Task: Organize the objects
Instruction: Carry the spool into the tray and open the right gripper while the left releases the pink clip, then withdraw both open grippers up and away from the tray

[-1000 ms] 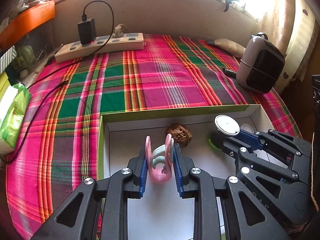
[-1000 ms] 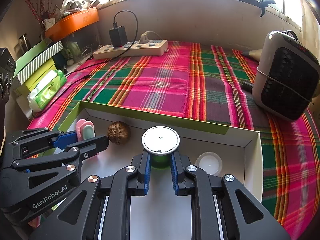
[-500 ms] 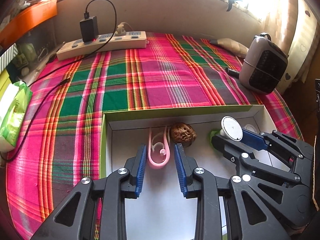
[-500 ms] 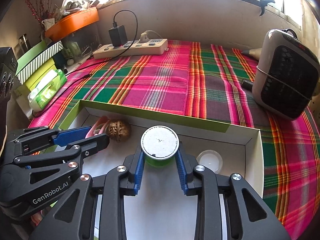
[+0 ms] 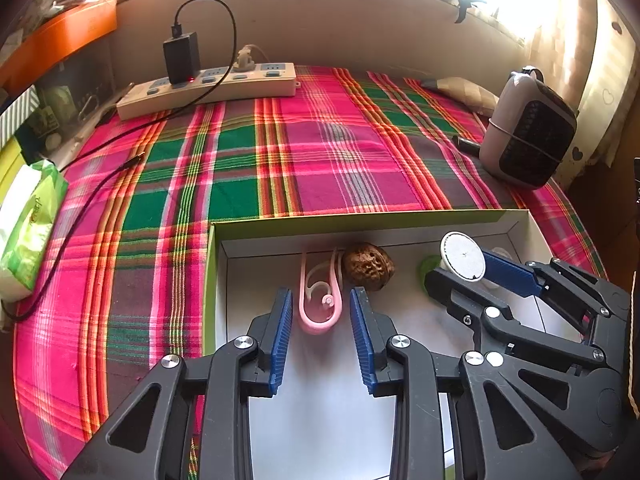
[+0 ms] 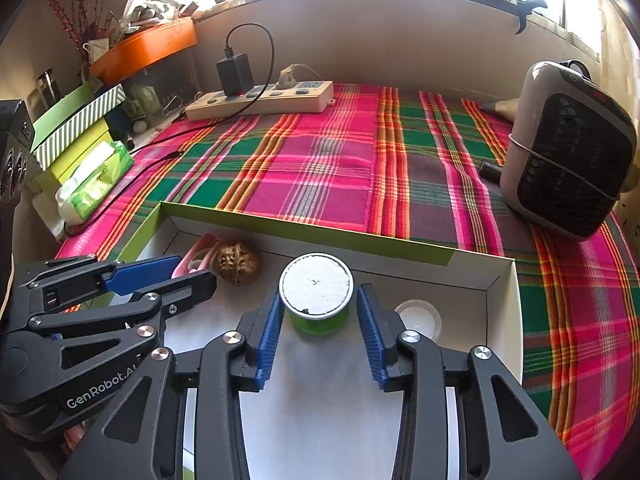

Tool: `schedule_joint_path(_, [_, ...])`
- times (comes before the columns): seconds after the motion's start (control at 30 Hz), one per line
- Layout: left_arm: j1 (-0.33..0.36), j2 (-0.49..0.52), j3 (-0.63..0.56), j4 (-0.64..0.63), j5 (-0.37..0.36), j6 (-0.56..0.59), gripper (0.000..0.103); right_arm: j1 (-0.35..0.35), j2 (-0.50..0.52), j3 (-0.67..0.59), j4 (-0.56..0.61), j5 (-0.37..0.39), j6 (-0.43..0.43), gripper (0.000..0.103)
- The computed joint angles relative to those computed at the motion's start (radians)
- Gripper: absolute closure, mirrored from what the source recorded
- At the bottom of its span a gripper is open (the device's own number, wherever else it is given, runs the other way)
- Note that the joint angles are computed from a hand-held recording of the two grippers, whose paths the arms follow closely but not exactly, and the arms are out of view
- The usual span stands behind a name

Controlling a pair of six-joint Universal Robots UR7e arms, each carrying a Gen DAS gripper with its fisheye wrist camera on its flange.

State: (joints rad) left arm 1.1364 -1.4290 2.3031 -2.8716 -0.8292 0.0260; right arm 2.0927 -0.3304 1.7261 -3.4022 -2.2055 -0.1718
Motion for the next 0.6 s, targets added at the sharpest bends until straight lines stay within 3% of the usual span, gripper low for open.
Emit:
schedule_joint_path(0.2, [-0.008,-0.023,0.016,-0.002,-0.005,-0.006,0.073,0.004,-0.004,0.010,-0.014,-0.002,0.003,0.058])
schedule_joint_path(0.6, [-0.038,-0.094,0.063,-0.002,0.002,-0.023,0.072,0.035,-0.007,0.032,-0.051,-0.032,0.004,0.057])
